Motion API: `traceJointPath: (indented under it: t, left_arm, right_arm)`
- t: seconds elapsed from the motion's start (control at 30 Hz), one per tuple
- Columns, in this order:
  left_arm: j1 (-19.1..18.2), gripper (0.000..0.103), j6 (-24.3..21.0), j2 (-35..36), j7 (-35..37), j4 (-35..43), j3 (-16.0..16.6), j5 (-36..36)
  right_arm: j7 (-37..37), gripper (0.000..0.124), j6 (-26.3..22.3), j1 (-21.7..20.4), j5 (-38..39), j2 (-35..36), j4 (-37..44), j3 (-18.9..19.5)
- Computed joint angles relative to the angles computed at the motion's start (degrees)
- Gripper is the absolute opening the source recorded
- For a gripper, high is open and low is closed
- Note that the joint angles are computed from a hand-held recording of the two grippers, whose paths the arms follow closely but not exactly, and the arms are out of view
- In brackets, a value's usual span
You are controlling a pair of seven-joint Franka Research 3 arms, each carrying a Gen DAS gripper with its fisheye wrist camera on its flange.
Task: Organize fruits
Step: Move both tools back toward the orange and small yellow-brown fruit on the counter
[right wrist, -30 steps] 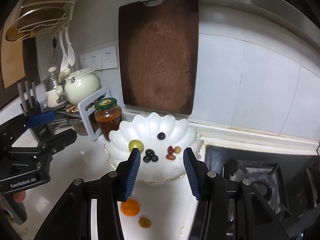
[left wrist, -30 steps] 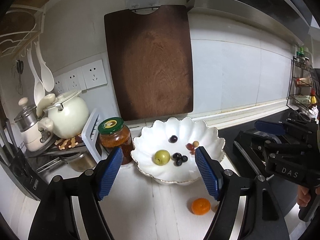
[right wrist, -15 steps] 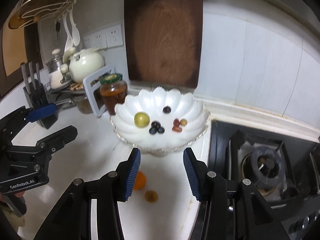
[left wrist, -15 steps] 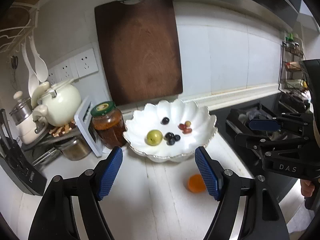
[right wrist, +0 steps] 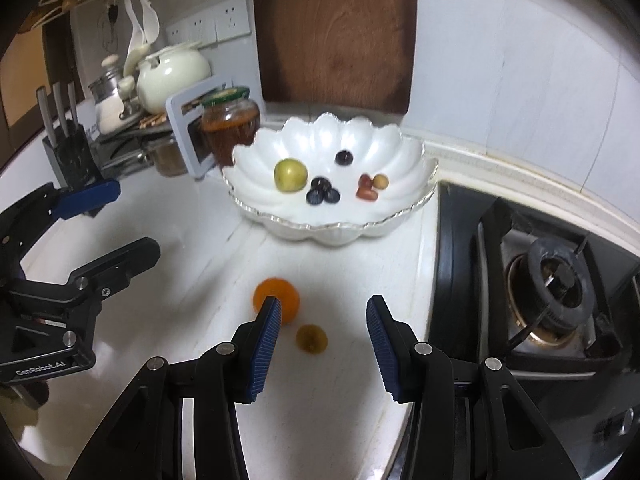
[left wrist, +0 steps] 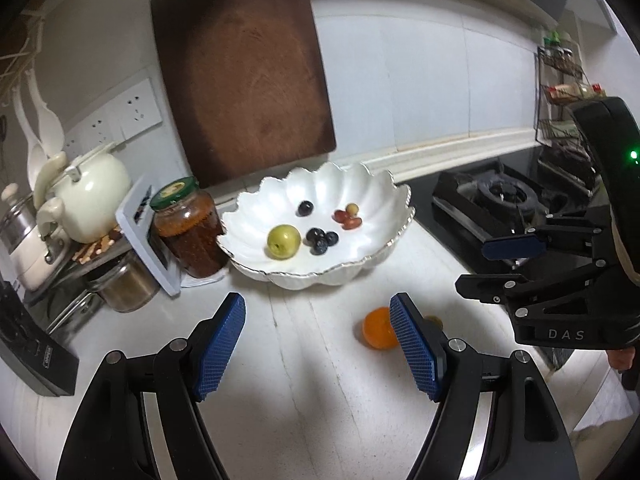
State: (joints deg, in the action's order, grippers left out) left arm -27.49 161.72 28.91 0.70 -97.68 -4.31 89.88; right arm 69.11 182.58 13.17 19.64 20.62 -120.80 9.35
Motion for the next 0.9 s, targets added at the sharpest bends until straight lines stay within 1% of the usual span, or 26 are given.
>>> traceJointPath:
  t: [0.03,0.17,0.23,0.4,0.53,0.7,0.8,0.9]
  left_arm:
    - [0.3,0.074,0.8,0.5,1.0,0.3,-0.1,-0.4]
    - [0.8,0.074,4.2,2.9,6.0,1.8,0.0,-2.6]
    - [0.7,0.074,5.1,4.1,9.1,2.5,0.3,-4.6]
    - [0.1,0.074,8.8,7.2,14.6,4.6,1.8,-9.2]
    - [0.2,0.074,10.8,9.7,21.4,6.2,2.2,-14.8]
    - [0.5,0.074,12.8,13.0,30.1,8.6,2.1,-21.5]
    - [0.3,0.073,13.5,14.8,34.2,10.0,2.4,-24.8]
    - [1.2,0.072,14.6,16.4,38.8,10.9,1.4,-28.6]
  right_arm:
    - [0.2,0.046,-0.6,0.6,-0.2,0.2,0.3,-0.7]
    - [-0.7,0.046,-2.2,0.1,-0.3,1.3,1.1,-0.1]
    - [-1.2,0.046,-3.4,0.1,-0.4,1.9,1.7,-0.1]
    - [-1.6,0.046,-5.9,1.0,-0.6,3.6,3.4,-1.3]
    - [-1.5,0.046,-7.0,1.5,-0.7,5.2,4.8,-2.0]
    - [-3.6,0.046,-8.9,-0.9,1.0,7.6,7.1,0.4]
    - [-3.7,0.046,-10.1,-0.2,0.8,8.7,8.3,-0.5]
    - [-3.7,0.045,-10.7,0.2,0.7,9.5,9.1,-1.2]
